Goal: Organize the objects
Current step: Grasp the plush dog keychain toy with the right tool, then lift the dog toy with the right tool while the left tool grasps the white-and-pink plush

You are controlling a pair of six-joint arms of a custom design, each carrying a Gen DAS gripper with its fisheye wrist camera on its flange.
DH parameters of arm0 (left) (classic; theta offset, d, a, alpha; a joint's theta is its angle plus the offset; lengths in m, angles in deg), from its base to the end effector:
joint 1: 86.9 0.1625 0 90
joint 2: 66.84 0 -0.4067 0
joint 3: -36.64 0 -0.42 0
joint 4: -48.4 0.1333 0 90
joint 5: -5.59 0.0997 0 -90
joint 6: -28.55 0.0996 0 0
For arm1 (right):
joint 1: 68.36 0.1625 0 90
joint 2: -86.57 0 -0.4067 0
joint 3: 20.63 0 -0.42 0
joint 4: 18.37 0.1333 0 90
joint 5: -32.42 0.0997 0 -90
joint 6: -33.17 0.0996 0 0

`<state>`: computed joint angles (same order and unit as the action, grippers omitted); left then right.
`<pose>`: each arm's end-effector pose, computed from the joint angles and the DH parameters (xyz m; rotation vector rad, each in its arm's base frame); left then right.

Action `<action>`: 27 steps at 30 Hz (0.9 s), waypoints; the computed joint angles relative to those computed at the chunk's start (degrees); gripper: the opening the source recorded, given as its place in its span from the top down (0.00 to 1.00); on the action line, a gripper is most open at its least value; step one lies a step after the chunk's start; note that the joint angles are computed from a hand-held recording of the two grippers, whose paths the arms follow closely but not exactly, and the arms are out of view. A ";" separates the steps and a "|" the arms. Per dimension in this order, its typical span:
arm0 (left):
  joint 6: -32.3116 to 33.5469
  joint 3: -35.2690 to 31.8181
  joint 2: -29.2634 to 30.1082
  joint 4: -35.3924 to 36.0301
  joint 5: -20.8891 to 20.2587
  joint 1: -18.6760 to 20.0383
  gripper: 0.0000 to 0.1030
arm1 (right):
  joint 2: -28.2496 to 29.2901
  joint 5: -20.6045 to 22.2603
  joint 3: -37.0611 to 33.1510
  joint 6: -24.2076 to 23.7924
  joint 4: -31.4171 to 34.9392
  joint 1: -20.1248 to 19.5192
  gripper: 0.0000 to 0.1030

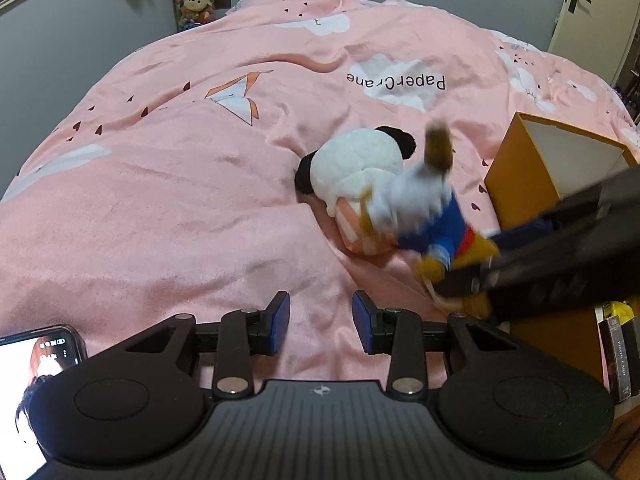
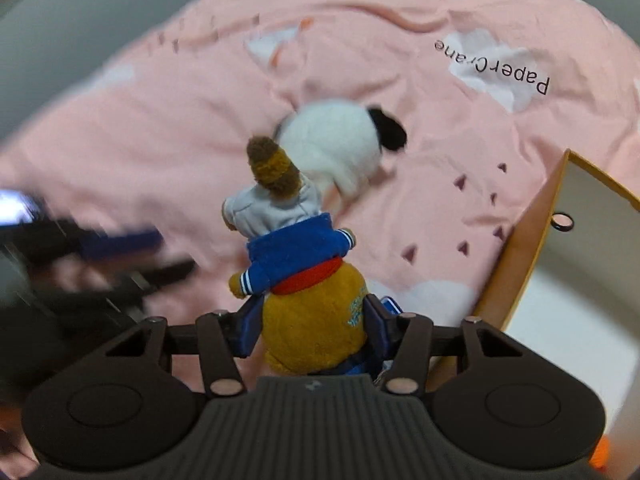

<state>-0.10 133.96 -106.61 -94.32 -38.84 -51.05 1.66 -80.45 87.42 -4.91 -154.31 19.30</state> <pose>-0.3921 -0.5355 -0.0096 0.5773 2.3566 -0.5971 0.0721 -0.5532 0.3566 0.7014 -2.5234 0.3123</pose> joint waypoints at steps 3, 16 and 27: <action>-0.31 -0.67 0.05 1.01 -0.25 0.23 0.59 | 0.90 1.93 -1.40 4.11 0.74 0.61 0.47; 2.42 -4.16 -0.69 -1.87 -5.26 3.20 0.59 | 10.04 -5.72 -4.57 12.84 -11.03 0.82 0.42; 5.06 -9.33 1.40 1.22 -8.57 4.90 0.59 | 8.15 -6.91 -0.04 -10.04 -27.49 1.17 0.79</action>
